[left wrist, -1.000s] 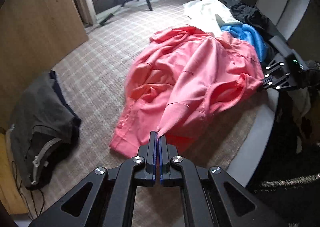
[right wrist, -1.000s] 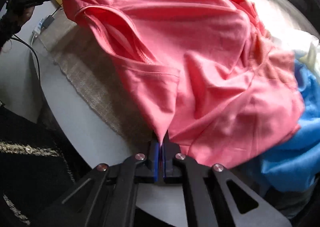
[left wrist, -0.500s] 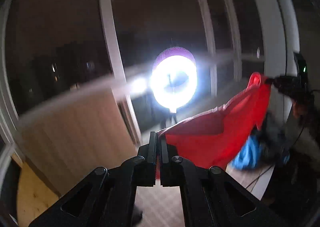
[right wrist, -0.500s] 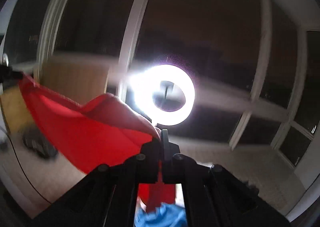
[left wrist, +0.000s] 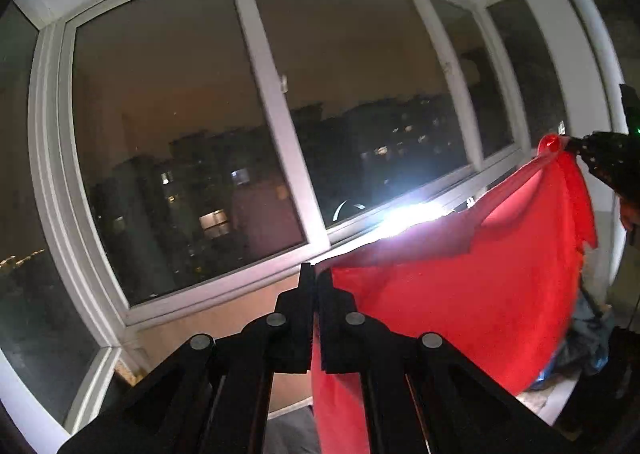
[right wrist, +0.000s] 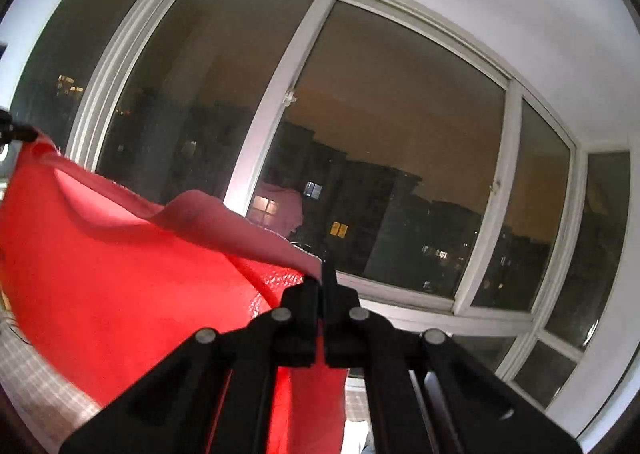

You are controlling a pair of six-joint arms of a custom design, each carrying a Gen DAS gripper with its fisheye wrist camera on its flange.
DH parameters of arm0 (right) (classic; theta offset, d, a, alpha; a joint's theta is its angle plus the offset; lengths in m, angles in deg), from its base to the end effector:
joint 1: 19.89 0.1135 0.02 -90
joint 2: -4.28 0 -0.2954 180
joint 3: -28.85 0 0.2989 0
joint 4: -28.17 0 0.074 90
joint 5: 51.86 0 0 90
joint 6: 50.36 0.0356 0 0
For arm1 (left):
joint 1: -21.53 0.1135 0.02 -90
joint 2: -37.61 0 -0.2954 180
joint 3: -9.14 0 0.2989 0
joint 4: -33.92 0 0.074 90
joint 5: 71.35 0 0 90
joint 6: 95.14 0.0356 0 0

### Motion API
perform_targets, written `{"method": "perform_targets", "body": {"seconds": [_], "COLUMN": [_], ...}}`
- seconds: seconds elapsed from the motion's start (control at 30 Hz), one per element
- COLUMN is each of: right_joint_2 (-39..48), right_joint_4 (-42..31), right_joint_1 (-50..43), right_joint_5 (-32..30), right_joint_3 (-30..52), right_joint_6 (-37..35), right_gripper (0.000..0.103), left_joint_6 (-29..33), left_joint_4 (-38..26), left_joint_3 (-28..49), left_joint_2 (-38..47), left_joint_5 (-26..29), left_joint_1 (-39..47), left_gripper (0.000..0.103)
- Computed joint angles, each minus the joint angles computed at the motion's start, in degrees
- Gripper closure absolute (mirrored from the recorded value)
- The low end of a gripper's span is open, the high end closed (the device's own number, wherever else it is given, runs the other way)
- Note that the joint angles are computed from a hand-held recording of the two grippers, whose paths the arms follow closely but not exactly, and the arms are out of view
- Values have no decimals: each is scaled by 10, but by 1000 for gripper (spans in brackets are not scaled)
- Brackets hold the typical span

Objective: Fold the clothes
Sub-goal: 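Lift the pink garment with both grippers and shake it out, then lower it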

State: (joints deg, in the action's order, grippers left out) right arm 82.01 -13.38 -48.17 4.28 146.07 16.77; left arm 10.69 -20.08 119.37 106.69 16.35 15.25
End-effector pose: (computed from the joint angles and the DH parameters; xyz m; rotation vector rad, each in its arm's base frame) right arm 0.2660 -0.1206 0.5885 -0.3790 1.5596 -0.2185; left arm 0.2451 -0.0255 0.5617 0.3164 1.7695 0.1553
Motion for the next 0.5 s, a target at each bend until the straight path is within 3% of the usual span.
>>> {"method": "perform_targets", "body": {"seconds": [0.23,0.4,0.5], "right_joint_2": [173,358,469], "right_joint_4": [-9,18,76], "right_joint_1": [139,203,236], "right_joint_5": [138,217,290], "right_joint_3": [63,100,127], "right_joint_6": [-60,-95,-121], "right_gripper": [102,102,102], "left_joint_6": [-18,-46,-59], "left_joint_4": [40,44,56], "left_joint_3": [19,90,158], "left_joint_2": [171,390,530], "left_joint_5": [-37,-32,-39], "left_joint_1": [24,63,69], "left_gripper": [102,102,102]}}
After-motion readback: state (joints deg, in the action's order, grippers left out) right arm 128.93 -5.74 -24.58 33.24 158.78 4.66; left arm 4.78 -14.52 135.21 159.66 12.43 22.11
